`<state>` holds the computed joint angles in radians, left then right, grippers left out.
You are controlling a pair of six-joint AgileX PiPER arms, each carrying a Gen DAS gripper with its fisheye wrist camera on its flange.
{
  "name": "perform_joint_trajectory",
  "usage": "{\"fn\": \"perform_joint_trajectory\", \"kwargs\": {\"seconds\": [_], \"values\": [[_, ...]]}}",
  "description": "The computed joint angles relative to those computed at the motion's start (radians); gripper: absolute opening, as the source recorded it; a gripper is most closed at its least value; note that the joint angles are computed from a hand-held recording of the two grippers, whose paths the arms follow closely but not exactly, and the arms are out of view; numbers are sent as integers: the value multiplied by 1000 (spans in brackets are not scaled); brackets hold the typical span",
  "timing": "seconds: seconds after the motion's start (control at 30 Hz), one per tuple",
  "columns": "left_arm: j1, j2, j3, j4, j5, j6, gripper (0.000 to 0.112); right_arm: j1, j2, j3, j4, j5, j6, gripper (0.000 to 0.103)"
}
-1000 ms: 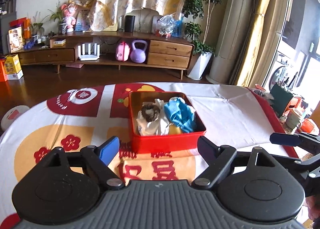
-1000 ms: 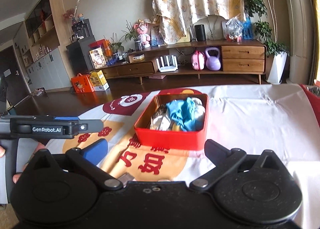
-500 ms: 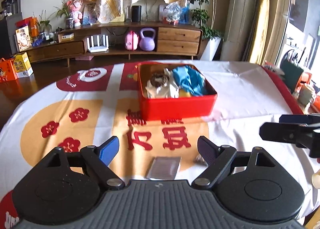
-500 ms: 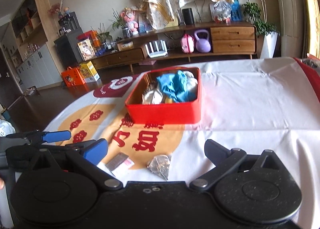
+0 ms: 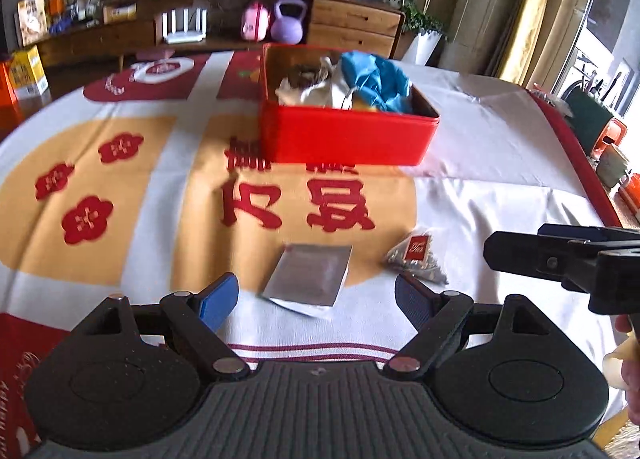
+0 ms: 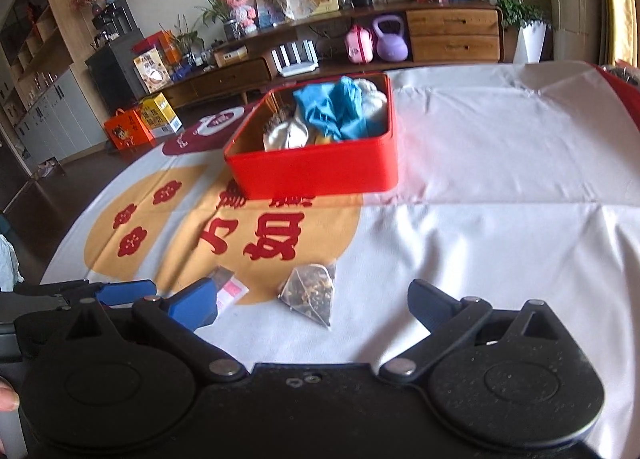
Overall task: Organize soft objects
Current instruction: 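Withdraw both tools from the tin toward the paper packet and tea sachet, then grasp the white paper packet with the left tool while the right tool grasps the tea sachet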
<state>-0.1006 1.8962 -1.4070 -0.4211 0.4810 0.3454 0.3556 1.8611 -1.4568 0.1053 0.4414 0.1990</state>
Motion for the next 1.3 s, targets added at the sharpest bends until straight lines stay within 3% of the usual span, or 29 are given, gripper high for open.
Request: {"fn": "perform_joint_trajectory", "kwargs": {"seconds": [0.3,0.73,0.9,1.0,1.07,1.3], "values": [[-11,43,2,57,-62,-37,86,6,95,-88,6,51,5,97],[-39,68,19,91,-149,3,85,14,195,-213,-24,119,33,79],[-47,74,22,135,-170,-19,80,21,212,-238,-51,127,47,68],[-64,81,16,273,-175,-142,75,28,219,-249,-81,130,65,62],[-63,81,18,264,-182,-134,74,32,225,-257,-93,134,69,57],[-58,79,24,224,-198,-82,47,46,230,-261,-160,133,107,42]]}}
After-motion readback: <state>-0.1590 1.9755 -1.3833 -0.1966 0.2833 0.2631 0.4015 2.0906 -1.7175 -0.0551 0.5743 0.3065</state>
